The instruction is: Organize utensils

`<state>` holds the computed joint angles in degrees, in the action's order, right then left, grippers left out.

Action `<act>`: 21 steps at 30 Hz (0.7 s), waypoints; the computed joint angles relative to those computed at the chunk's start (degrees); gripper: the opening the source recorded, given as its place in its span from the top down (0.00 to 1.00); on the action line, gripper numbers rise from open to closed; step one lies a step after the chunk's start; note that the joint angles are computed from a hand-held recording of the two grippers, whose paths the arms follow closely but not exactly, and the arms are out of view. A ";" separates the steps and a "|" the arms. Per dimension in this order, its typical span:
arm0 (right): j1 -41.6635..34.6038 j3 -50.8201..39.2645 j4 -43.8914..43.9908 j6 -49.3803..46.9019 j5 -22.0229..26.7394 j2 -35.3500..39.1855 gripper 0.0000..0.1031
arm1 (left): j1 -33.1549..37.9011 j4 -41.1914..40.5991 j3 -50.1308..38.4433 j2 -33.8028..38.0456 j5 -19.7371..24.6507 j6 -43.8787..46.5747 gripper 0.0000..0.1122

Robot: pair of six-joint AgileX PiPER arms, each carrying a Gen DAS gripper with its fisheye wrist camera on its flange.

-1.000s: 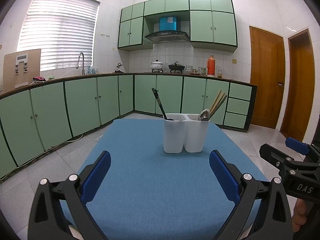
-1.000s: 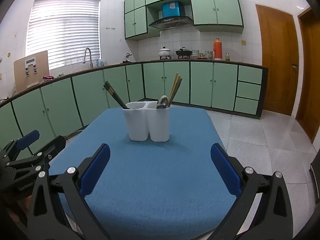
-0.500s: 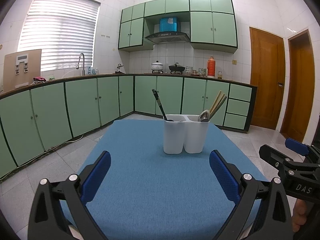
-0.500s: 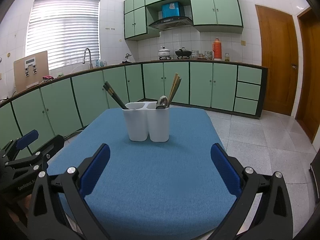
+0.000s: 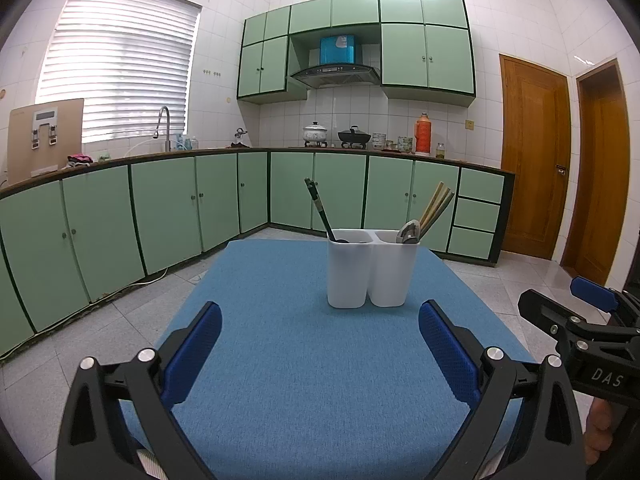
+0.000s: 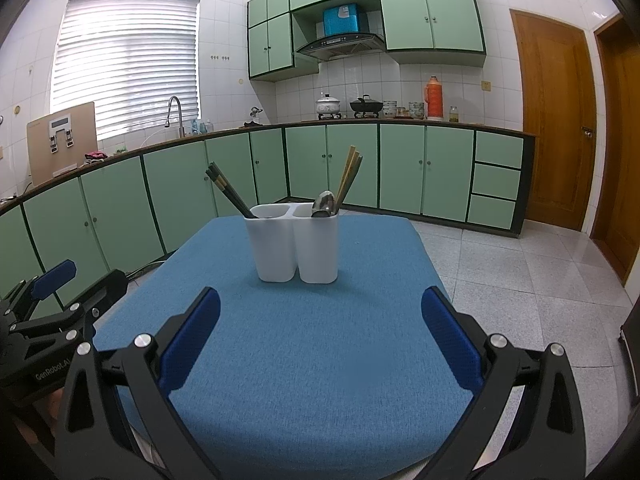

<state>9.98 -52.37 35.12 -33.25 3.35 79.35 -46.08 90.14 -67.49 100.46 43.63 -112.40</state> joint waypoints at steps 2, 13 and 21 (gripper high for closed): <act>0.01 0.00 0.04 0.03 -0.02 -0.02 0.05 | 0.00 0.00 0.00 0.00 0.00 0.00 0.14; 0.12 -0.07 -2.57 2.70 -0.01 -0.03 0.05 | -0.10 -0.06 0.04 -0.07 0.12 0.19 0.14; 0.12 -0.13 -3.10 3.18 0.07 -0.02 0.05 | -0.10 0.29 0.03 0.12 0.43 -0.58 0.14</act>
<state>10.10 -52.50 32.02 -30.07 3.42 79.33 -46.18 90.43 -67.46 100.58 44.06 -112.98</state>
